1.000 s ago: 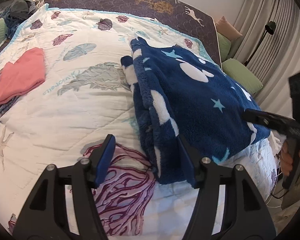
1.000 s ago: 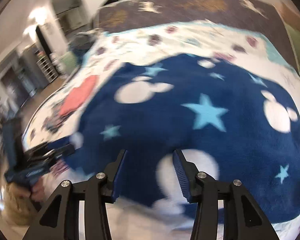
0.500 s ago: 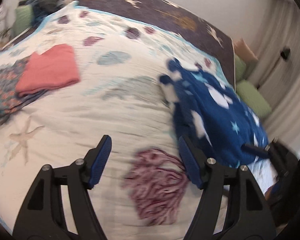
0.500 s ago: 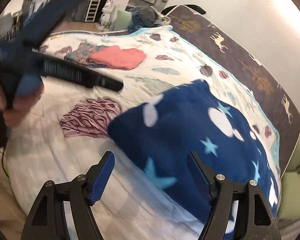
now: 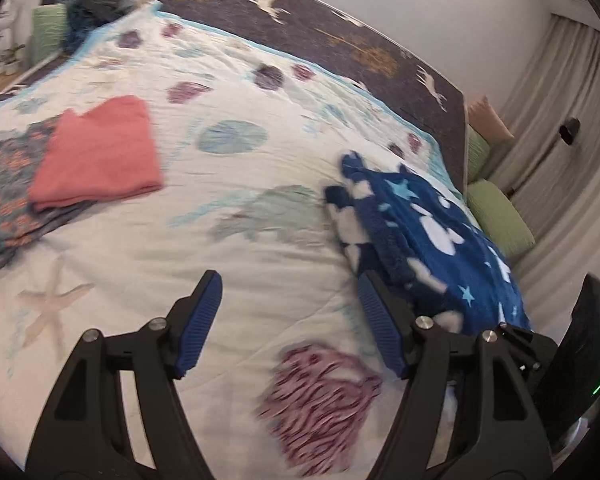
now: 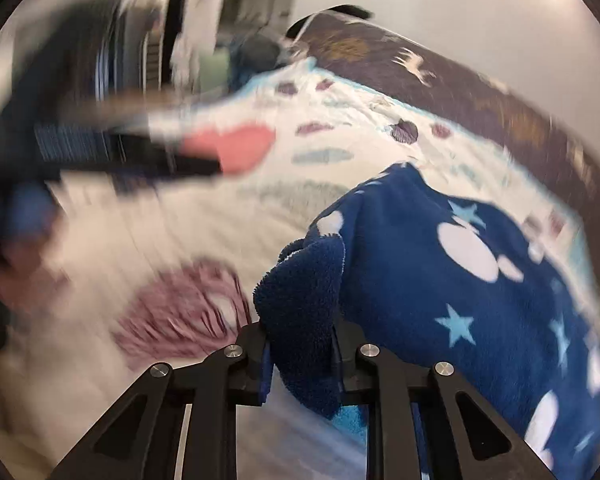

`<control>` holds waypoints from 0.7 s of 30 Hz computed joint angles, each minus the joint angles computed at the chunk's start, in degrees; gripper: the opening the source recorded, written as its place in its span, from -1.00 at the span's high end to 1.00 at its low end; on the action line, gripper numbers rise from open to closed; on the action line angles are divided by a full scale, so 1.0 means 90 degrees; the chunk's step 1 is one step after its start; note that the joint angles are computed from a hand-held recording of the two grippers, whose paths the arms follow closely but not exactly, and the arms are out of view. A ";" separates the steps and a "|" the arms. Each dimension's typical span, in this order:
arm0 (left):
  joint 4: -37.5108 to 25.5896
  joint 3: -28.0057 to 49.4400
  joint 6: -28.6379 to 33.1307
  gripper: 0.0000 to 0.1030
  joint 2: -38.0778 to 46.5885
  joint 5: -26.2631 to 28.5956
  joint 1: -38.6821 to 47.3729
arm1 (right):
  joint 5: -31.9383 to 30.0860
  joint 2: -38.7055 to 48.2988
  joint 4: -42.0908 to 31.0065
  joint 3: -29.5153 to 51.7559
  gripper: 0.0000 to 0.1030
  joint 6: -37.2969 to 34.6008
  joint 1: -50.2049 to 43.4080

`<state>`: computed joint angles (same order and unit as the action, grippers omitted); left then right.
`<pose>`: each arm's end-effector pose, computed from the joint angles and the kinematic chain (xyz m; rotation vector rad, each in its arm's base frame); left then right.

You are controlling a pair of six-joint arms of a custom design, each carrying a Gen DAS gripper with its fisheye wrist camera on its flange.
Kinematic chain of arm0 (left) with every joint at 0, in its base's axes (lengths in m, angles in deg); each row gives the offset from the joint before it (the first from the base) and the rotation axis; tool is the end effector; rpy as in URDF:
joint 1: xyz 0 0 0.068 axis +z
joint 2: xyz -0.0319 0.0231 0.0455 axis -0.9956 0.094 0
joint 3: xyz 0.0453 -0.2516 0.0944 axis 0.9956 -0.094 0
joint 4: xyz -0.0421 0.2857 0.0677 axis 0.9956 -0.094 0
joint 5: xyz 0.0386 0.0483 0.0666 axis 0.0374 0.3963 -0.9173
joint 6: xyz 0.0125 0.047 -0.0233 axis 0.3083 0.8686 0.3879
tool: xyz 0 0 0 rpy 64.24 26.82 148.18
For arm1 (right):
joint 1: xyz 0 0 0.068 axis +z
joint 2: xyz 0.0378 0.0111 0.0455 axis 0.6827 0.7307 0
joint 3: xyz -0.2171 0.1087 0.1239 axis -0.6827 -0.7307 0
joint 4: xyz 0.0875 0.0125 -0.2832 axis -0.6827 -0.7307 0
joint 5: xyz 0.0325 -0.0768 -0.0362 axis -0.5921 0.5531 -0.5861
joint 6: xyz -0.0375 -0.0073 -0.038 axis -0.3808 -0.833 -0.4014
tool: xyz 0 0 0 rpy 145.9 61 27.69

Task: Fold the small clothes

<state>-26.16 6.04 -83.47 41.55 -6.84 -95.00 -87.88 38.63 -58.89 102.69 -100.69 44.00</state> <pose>0.2471 -0.0492 0.1720 -0.2966 2.2589 -0.4828 0.2635 0.0209 0.2020 -0.8824 2.1482 0.3046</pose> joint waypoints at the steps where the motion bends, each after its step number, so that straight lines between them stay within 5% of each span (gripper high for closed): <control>1: 0.0142 0.0210 -0.0019 -0.47 0.0338 0.0210 -0.0027 | -0.0396 0.0112 -0.0251 0.0219 0.60 0.0069 -0.0266; 5: 0.0766 0.1155 -0.0321 -0.56 0.1856 0.1396 -0.0014 | -0.1487 0.0564 -0.1164 0.0936 0.60 0.0098 -0.1036; 11: 0.1373 0.2579 -0.1370 -0.57 0.3885 0.2740 0.0183 | -0.1684 0.0702 -0.1344 0.1037 0.60 0.0173 -0.1146; 16: 0.0673 0.3357 -0.1401 -0.27 0.4369 0.2592 0.0067 | -0.1870 0.0872 -0.1486 0.1181 0.60 0.0125 -0.1188; 18: 0.0522 0.3449 -0.1253 0.10 0.4265 0.2464 -0.0007 | -0.1970 0.0897 -0.1534 0.1198 0.60 0.0059 -0.1248; 21: 0.0126 0.3610 -0.0951 0.39 0.4029 0.2085 -0.0195 | -0.2220 0.1009 -0.1659 0.1308 0.60 -0.0075 -0.1449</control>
<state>-25.03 38.52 -92.03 77.80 11.92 -96.76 -107.85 47.71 -73.82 114.46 -101.36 30.96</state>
